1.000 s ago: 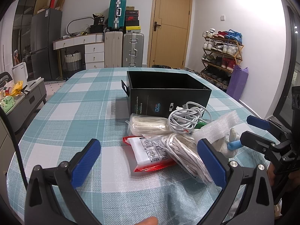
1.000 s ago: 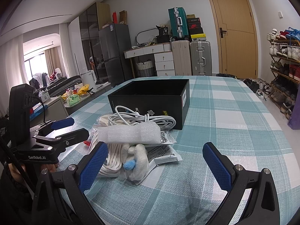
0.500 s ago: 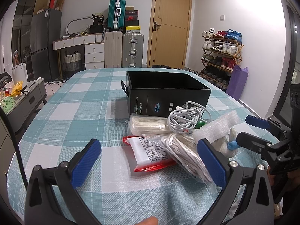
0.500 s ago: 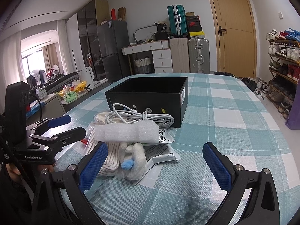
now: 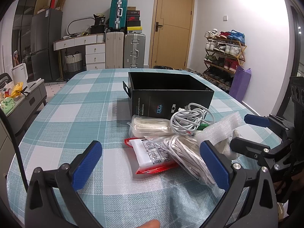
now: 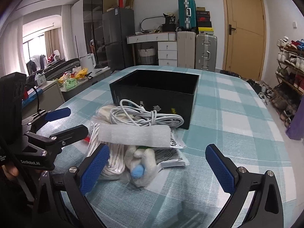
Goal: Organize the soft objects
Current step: 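Move the left tool toward the clear bag of white rope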
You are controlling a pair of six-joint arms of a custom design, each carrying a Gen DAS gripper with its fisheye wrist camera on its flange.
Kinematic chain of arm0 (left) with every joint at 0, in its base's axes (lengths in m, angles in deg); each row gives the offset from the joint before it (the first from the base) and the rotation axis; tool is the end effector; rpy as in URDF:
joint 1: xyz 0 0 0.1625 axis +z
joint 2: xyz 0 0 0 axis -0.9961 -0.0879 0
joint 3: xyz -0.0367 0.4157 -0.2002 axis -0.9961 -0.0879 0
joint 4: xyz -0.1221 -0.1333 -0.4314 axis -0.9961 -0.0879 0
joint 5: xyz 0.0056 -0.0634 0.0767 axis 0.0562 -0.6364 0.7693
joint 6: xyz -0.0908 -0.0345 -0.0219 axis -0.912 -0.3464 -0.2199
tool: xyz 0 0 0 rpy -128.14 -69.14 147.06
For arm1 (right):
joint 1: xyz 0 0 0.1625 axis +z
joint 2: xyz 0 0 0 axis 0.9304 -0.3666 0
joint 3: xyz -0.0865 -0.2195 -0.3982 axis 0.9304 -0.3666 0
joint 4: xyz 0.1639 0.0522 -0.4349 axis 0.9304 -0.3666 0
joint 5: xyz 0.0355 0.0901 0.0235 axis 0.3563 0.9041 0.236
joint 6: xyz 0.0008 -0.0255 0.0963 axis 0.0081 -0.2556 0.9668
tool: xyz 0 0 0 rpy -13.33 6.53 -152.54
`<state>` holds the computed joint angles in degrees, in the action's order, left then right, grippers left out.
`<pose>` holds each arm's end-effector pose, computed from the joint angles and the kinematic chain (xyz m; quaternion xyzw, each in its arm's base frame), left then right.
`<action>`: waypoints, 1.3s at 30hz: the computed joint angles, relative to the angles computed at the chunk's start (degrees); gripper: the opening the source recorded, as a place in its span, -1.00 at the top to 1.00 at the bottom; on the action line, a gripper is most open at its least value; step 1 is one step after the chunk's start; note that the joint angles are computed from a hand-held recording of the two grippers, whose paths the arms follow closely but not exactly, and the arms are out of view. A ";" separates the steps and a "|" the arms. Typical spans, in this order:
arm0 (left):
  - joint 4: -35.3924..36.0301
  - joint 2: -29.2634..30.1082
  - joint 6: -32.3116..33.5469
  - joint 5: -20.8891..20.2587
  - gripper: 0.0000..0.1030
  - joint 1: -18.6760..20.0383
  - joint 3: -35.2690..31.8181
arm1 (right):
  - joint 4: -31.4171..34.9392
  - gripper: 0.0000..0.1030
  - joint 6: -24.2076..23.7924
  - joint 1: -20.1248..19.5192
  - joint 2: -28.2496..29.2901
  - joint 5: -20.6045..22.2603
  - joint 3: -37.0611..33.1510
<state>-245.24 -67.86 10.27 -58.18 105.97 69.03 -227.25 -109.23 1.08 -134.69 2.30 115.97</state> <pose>-0.2259 -0.3136 0.0089 0.2848 0.8475 -0.3917 0.2174 0.0360 -0.3258 0.1821 0.3339 -0.8313 0.3764 0.2361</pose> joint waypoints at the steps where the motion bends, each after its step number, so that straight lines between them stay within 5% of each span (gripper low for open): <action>1: -0.05 0.02 0.01 -0.01 -1.00 -0.02 0.01 | 0.64 -0.99 0.30 0.50 -0.06 -0.55 -0.22; 12: 0.09 -0.28 0.09 -0.11 -1.00 -0.02 0.07 | 8.65 -0.98 2.76 2.53 -1.92 -1.06 -2.55; 22: 0.12 -0.29 0.06 -0.12 -1.00 -0.05 0.08 | 13.73 -0.62 3.99 3.20 -2.46 -1.68 -3.95; 25: 0.26 -0.31 0.04 -0.02 -1.00 -0.03 0.06 | 15.57 -0.44 3.70 2.78 -3.49 -0.59 -3.69; 39: 8.59 -2.57 -1.42 -1.59 -1.00 -1.29 -0.61 | 13.09 -0.39 0.98 -5.02 -9.88 10.18 1.10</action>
<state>-236.65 -70.43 8.84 -59.76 104.68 68.42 -214.16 -108.26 -3.95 -144.57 12.48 117.08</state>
